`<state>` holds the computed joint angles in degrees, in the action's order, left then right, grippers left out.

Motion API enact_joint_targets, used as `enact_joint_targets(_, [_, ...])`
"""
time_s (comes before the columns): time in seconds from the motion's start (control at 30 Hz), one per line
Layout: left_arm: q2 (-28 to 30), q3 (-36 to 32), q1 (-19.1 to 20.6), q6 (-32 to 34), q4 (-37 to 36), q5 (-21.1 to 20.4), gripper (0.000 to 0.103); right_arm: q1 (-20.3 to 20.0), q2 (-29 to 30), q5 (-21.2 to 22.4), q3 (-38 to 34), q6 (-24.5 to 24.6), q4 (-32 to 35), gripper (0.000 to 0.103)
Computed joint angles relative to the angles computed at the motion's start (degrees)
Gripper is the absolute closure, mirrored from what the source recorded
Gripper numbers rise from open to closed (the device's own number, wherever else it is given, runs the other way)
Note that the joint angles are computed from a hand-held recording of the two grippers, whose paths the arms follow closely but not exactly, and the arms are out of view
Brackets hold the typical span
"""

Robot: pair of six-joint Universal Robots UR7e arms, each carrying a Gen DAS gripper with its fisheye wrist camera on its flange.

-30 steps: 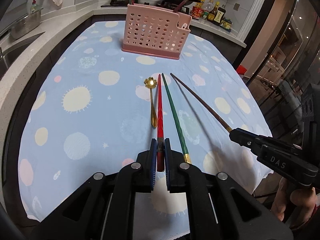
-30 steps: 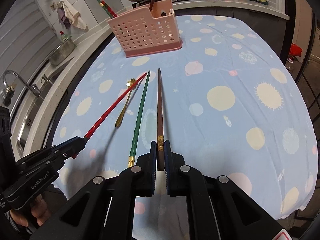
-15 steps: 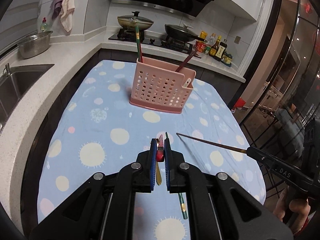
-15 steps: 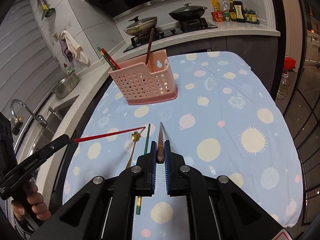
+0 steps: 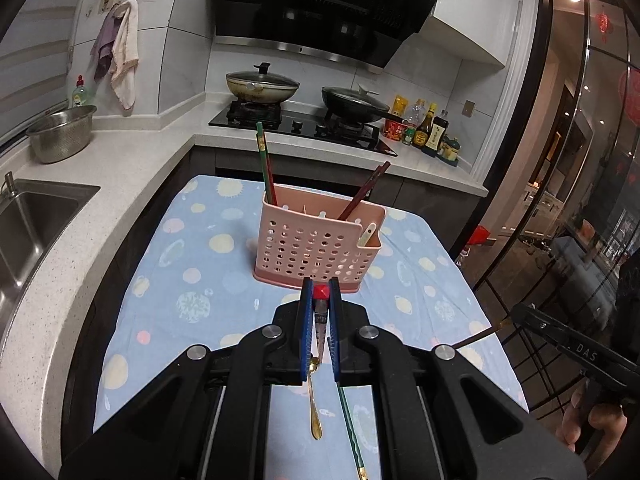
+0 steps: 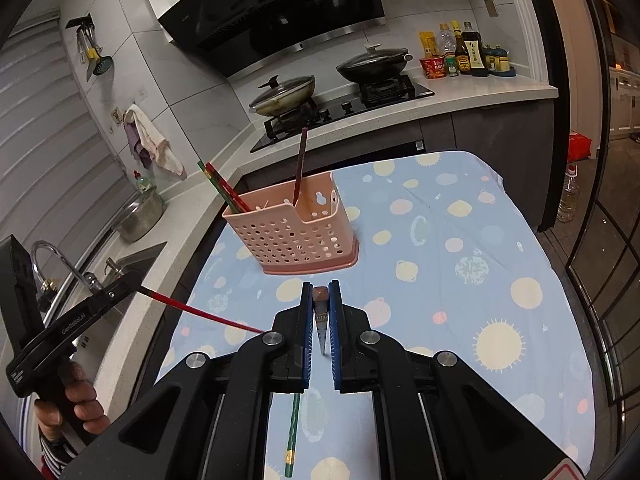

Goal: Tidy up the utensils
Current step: 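Carry both chopsticks over the pink holder and lower them into it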

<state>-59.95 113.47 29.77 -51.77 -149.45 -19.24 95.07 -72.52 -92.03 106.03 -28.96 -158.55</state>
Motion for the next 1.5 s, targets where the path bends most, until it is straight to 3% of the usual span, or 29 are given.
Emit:
enact_joint_targets(0.37, [4.32,-5.96,1.89,19.67,-17.44,0.75,0.096,2.16,3.84,3.31,-6.08,0.68,-0.59,0.096])
enact_joint_targets(0.63, [8.85,-14.69,3.76,42.01,-37.19,0.87,0.096,4.13,8.34,5.23,-12.49,1.36,-4.09,0.096])
enact_joint_targets(0.9, [14.6,-26.78,6.37,61.3,-49.0,-0.59,0.096,5.49,14.87,5.76,-21.59,2.67,-5.76,0.096])
enact_joint_targets(1.1, [17.8,-32.96,8.94,68.45,-52.07,-2.54,0.096,6.15,19.85,5.47,-27.72,2.64,-5.73,0.096])
enact_joint_targets(1.5, [18.67,-36.84,11.4,69.99,-51.46,-5.13,0.096,6.43,25.22,3.24,-33.22,1.58,-2.84,0.096])
